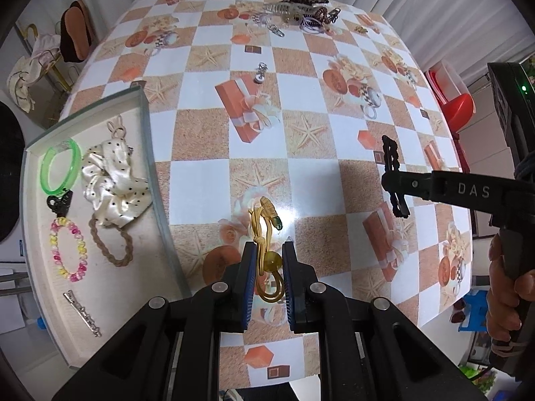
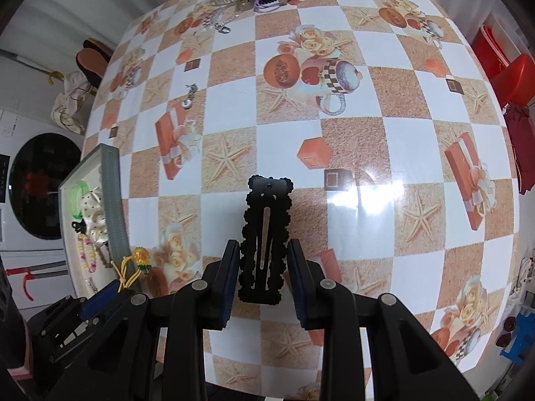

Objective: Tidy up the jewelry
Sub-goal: 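Carry the black snap clip and yellow hair tie over the tray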

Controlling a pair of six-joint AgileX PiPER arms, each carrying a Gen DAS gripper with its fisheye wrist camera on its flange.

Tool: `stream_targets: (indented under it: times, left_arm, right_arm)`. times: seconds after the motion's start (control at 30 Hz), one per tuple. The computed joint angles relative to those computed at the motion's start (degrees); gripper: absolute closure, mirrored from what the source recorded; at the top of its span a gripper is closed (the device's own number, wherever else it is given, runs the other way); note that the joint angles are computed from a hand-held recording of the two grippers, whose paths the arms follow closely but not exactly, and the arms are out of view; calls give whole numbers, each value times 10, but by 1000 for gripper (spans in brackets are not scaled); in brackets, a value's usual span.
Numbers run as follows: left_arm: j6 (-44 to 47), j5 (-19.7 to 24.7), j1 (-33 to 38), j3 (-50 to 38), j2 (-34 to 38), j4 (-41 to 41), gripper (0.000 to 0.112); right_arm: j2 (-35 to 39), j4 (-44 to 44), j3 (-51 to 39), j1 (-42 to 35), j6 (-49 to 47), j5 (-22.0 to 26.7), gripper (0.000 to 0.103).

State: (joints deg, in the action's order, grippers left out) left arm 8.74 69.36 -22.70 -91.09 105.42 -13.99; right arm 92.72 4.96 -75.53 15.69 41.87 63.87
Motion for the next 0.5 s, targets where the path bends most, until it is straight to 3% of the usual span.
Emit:
stream_targets:
  times: [0.5]
  left_arm:
    - [29, 2, 81, 47, -58, -7, 92]
  right_arm:
    - [42, 1, -99, 80, 24, 30, 72]
